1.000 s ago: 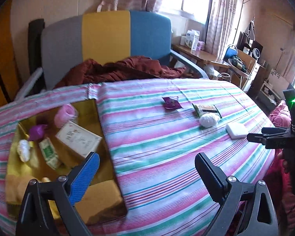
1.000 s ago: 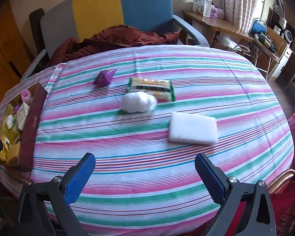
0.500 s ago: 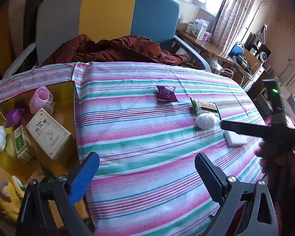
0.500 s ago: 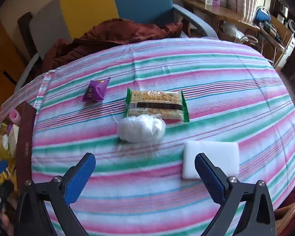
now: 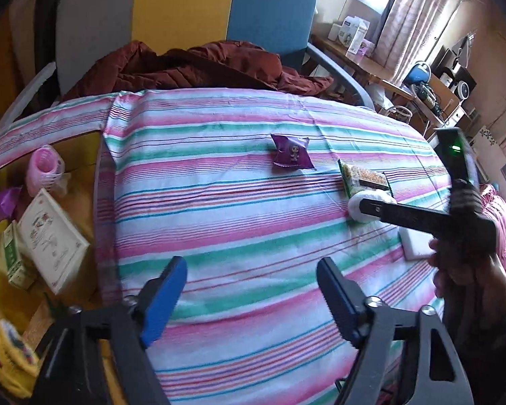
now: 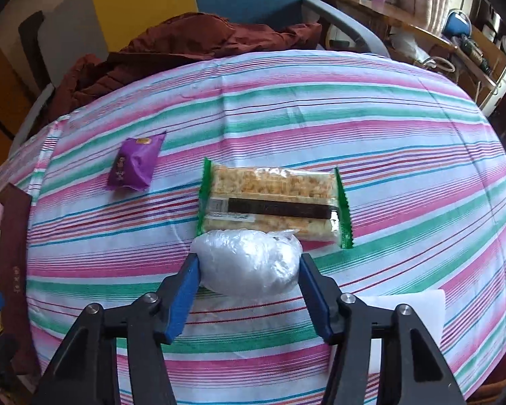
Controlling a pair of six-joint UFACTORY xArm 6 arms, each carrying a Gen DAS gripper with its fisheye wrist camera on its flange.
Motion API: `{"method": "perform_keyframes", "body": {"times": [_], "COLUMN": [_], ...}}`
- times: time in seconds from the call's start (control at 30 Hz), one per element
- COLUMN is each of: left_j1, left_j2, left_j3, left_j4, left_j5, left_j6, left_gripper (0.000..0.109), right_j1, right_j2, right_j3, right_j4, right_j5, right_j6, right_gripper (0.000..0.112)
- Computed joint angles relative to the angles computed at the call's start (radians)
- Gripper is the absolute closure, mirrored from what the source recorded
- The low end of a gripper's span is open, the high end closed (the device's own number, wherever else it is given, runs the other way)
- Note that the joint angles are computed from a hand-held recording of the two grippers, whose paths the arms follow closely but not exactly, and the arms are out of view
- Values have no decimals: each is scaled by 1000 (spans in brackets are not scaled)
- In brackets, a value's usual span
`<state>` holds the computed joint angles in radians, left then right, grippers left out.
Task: Organize objects
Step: 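Grasp the plastic-wrapped bundle with the right tool while the left tool grasps a purple packet, then carry the plastic bundle and purple packet over the gold tray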
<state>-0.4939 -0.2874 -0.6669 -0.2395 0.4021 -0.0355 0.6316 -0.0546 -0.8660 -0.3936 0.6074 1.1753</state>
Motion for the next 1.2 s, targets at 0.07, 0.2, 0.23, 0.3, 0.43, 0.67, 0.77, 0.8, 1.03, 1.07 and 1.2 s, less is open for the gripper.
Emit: {"method": "perform_keyframes", "body": {"times": [0.07, 0.2, 0.23, 0.3, 0.43, 0.67, 0.77, 0.8, 1.03, 1.07, 1.2], "left_j1": [-6, -31, -38, -52, -61, -59, -60, -61, -58, -54, -52], "left_j2": [46, 143, 163, 219, 341, 509, 571, 587, 715, 706, 649], "left_j3": [-40, -125, -144, -193, -305, -480, -549, -567, -707, -682, -575], "left_j4": [9, 76, 81, 119, 190, 268, 314, 318, 277, 250, 244], "left_j5": [1, -17, -19, -34, -27, -33, -21, -21, 56, 23, -63], "left_j6": [-6, -72, -78, -101, -165, -183, -194, -191, -94, -70, -47], "left_gripper": [44, 46, 46, 46, 46, 43, 41, 40, 69, 69, 71], "right_j1": [-3, -17, -22, -35, -55, -73, -80, -85, -85, -79, -45], "right_j2": [-35, -106, -114, -117, -105, -119, -146, -154, -138, -124, -42], "right_j3": [23, 75, 82, 92, 112, 128, 144, 151, 121, 106, 32], "right_j4": [-53, -170, -180, -158, -44, -46, -95, -115, -237, -239, -158], "right_j5": [-22, -69, -74, -92, -107, -120, -123, -133, -158, -156, -112], "right_j6": [49, 185, 199, 179, 108, 140, 205, 232, 295, 273, 109], "right_gripper": [59, 86, 86, 86, 85, 67, 57, 53, 30, 28, 28]}}
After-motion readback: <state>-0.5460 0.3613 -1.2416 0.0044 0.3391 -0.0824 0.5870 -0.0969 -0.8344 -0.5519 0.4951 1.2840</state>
